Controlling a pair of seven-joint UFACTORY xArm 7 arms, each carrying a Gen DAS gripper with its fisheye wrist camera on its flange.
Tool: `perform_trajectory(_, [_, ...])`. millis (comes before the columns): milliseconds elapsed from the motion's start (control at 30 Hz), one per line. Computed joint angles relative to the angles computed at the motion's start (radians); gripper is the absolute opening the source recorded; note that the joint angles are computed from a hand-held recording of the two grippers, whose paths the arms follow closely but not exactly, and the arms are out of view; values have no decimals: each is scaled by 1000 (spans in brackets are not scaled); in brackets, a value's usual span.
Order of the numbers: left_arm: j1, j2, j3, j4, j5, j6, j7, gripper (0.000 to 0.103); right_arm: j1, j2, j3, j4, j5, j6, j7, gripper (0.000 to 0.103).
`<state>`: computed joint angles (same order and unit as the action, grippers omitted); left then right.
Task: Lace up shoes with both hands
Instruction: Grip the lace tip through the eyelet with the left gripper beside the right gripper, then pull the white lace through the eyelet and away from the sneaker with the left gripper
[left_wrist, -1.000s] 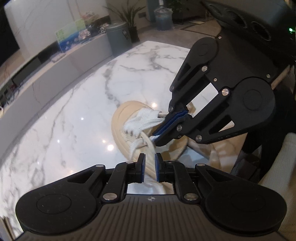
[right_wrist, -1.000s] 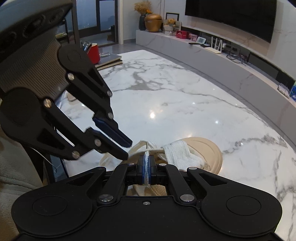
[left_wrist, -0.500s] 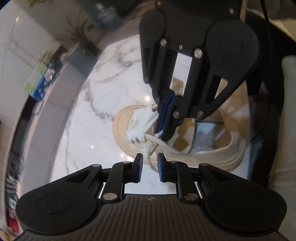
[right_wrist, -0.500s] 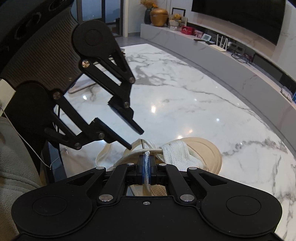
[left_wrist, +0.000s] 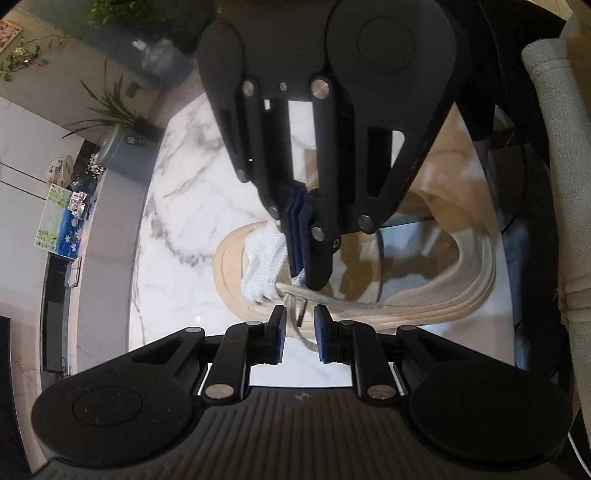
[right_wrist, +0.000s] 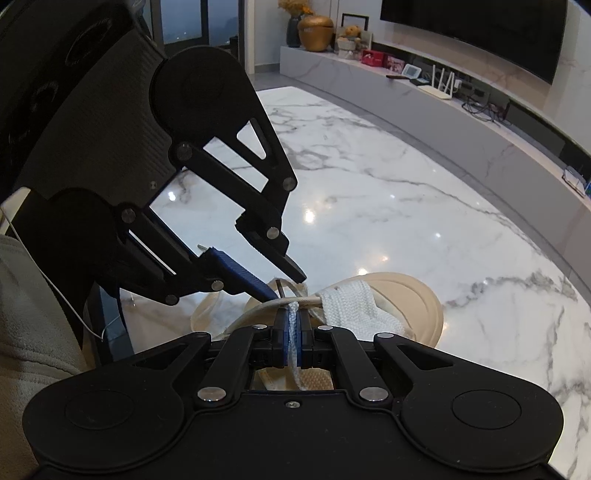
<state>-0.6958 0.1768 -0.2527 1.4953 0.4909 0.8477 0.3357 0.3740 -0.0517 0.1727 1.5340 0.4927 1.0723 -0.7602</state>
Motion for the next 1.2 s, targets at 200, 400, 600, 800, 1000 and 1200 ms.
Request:
perform_trajectory(200, [-13, 11, 5, 2, 35, -7, -50, 2, 0, -4, 1, -8, 4, -13, 10, 2])
perform_trajectory(400, [-29, 13, 10, 21, 56, 25, -132, 2, 4, -25, 2, -32, -8, -43, 29, 5])
perform_trajectory(600, [-22, -48, 3, -20, 67, 51, -265, 2, 5, -94, -10, -95, -15, -89, 66, 22])
perform_trajectory(800, [6, -116, -17, -69, 92, 114, -373, 2, 6, -181, -29, -165, -28, -68, 119, 22])
perform_trajectory(1000, [42, -208, -51, -127, 96, 212, -457, 2, 6, -209, -29, -188, -72, -48, 170, 22])
perform_trajectory(1200, [69, -273, -89, -187, 51, 246, -491, 2, 8, -209, -13, -199, -126, -92, 242, 22])
